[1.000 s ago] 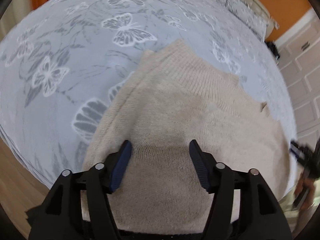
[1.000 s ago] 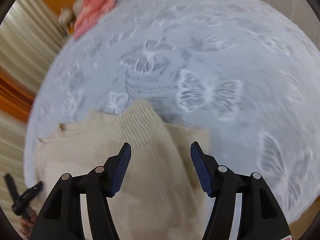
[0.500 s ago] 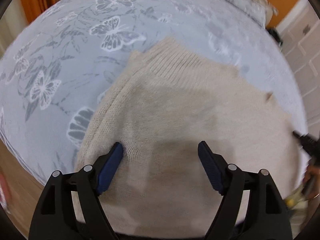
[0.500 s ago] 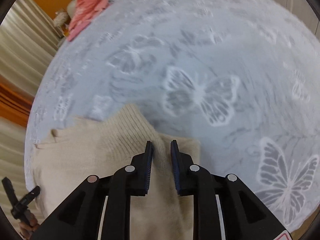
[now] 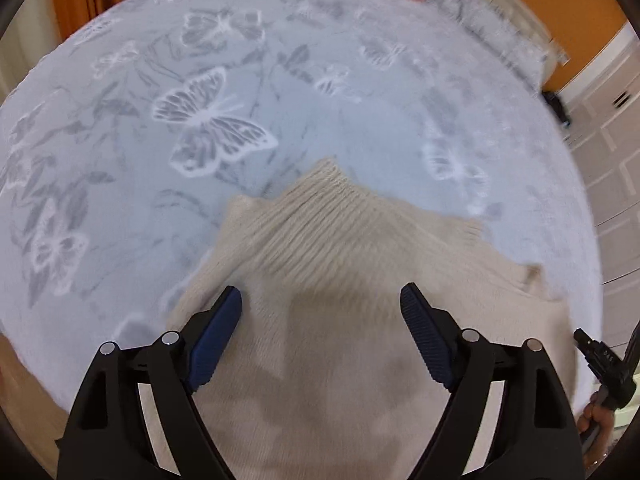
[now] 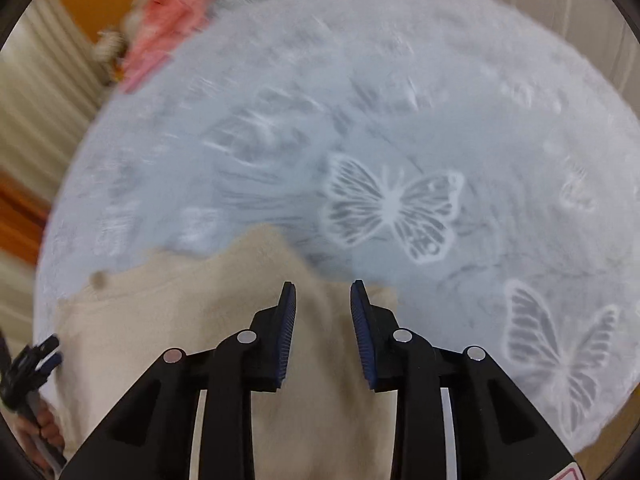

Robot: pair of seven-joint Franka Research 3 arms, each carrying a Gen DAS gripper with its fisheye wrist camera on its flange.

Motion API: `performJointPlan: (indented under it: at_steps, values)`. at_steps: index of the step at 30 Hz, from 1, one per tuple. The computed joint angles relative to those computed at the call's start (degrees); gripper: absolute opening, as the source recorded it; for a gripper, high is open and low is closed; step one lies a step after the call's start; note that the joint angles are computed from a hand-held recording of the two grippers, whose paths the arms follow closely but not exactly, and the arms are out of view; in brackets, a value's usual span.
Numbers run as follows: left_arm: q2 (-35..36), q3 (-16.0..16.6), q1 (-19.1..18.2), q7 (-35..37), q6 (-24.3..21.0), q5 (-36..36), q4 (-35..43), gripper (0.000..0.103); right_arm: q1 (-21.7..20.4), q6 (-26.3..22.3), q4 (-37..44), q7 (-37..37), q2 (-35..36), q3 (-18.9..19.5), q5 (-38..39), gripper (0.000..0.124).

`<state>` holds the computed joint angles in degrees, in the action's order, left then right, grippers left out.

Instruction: Fold small clothes

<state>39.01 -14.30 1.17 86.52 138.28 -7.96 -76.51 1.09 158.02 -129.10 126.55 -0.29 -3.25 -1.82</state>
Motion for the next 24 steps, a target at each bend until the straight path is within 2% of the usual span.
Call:
performJointPlan:
  at_steps: [2,3,4,6,7,8,9,11,13,15,16,17,18,20,22,24]
  values:
    - [-4.4,-0.4,2.5,0.3,1.3,-2.2,-6.5,0.085,2.3,2.8,-4.8,-6.3,-5.4,0.8,8.8,0.029]
    - [-5.8,-0.1,3.2,-0.4,1.0,-3.0,-8.7,0.085,3.2,2.6,-5.4,-8.3,-6.3,1.2,11.5,0.026]
    - [-6.8,0.3,3.9,-1.5,0.0,-3.9,-10.4,0.085,4.5,2.2,-5.7,-10.5,-7.0,1.8,14.0,0.018]
    - [-7.8,1.6,5.0,-5.0,-4.2,-5.3,-12.8,0.085,6.7,0.7,-3.7,-14.1,-5.7,3.1,17.5,0.001]
    - [-8.0,1.4,5.7,-6.7,-5.1,-5.0,-13.9,0.085,7.8,-0.2,-2.1,-16.0,-4.5,3.6,19.0,0.001]
    - [-9.4,1.3,6.3,-5.0,-2.8,-7.6,-16.7,0.085,9.1,-0.9,0.9,-18.7,-2.1,4.4,20.4,0.001]
    - [-10.5,1.1,6.4,-4.2,-0.7,-8.0,-18.5,0.085,9.7,-1.2,2.6,-18.8,-0.7,4.9,19.4,0.001]
    - [-10.4,1.2,6.0,-4.7,-3.2,-8.1,-17.8,0.09,11.0,-3.3,8.4,-19.0,4.0,5.8,17.6,0.0]
    - [-10.2,1.1,5.9,-5.2,-3.8,-9.1,-17.7,0.09,11.9,-5.8,14.1,-18.5,8.6,5.7,17.0,0.0]
    - [-9.7,1.0,5.9,-5.1,-4.3,-9.6,-16.9,0.089,13.7,-11.6,20.2,-13.5,13.5,4.3,9.8,0.001]
    - [-10.0,0.7,6.2,-4.7,-4.1,-10.5,-17.3,0.08,14.1,-15.7,23.4,-12.7,16.4,4.1,8.2,0.001]
    - [-9.8,0.2,7.0,-4.1,-4.0,-12.2,-17.1,0.064,13.4,-17.2,24.7,-13.7,19.0,4.6,10.3,0.001]
    - [-9.8,-0.4,7.8,-3.3,-4.2,-14.1,-17.1,0.056,14.3,-15.5,24.2,-13.7,19.7,3.5,12.5,0.0]
    - [-9.6,-1.8,10.6,-1.7,-5.8,-20.3,-16.9,0.025,12.9,-13.3,22.3,-13.9,18.7,4.6,15.1,0.0]
    - [-10.3,-2.2,11.9,-0.3,-6.6,-24.5,-17.1,0.02,12.2,-12.8,21.6,-14.6,18.3,5.0,17.8,0.0]
    - [-12.4,-3.1,12.1,4.1,-5.5,-27.6,-17.7,0.019,11.8,-12.0,20.9,-16.1,18.1,5.3,19.7,0.0]
